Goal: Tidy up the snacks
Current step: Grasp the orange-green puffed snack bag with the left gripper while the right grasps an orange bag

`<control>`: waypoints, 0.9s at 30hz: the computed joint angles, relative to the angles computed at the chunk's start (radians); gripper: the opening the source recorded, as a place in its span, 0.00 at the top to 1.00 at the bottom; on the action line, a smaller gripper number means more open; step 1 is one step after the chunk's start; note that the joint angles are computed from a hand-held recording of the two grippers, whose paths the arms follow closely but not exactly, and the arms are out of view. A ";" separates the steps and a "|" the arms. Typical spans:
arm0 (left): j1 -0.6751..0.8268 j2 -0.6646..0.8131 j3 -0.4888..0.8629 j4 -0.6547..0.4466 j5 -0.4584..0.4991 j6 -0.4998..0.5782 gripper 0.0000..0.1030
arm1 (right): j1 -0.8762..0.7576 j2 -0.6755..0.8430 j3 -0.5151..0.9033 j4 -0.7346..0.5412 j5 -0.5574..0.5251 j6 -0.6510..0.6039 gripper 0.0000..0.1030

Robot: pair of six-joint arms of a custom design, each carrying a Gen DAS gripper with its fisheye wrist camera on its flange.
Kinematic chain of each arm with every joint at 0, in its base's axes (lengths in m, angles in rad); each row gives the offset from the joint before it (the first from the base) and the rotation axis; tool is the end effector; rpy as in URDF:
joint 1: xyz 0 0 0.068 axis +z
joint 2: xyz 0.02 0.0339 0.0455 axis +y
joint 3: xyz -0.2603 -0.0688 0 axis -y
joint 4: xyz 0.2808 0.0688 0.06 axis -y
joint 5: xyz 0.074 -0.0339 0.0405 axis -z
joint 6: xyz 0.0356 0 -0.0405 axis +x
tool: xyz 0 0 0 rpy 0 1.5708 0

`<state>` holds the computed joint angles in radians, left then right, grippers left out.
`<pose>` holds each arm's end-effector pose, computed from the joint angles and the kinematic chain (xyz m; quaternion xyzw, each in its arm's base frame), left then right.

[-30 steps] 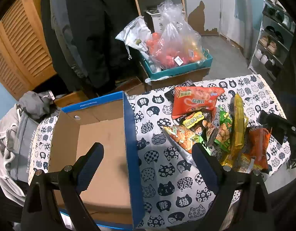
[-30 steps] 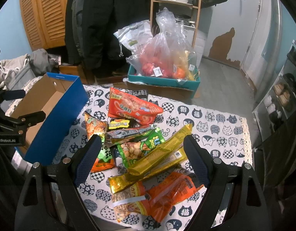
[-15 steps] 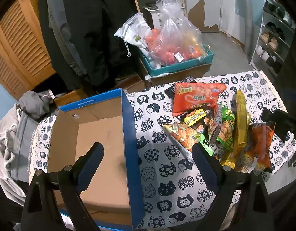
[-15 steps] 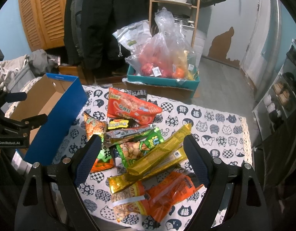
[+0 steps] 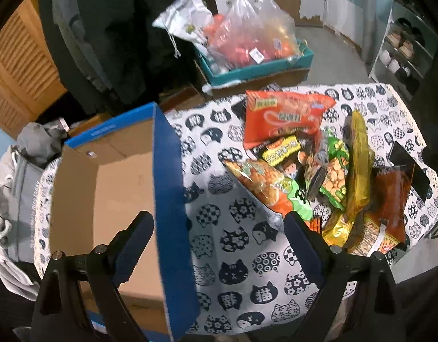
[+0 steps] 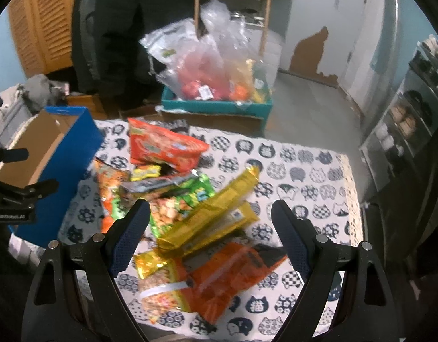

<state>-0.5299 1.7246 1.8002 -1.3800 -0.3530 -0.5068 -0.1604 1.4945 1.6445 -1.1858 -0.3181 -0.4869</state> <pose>0.3200 -0.1732 0.3481 -0.0120 0.9759 0.0864 0.1998 0.3214 -0.0407 0.3816 -0.1961 0.9328 0.0618 0.2960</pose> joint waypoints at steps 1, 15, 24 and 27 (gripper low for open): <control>0.000 0.009 -0.003 0.001 0.001 -0.006 0.09 | -0.005 0.005 -0.002 -0.001 0.009 -0.003 0.17; -0.025 0.150 0.001 0.033 0.127 -0.098 0.09 | -0.084 0.073 -0.104 0.028 0.127 0.013 0.17; 0.002 0.246 0.071 0.040 0.185 -0.145 0.09 | -0.120 0.148 -0.138 -0.010 0.100 0.067 0.17; 0.018 0.272 0.074 0.058 0.198 -0.156 0.09 | -0.120 0.152 -0.157 -0.007 0.092 0.073 0.17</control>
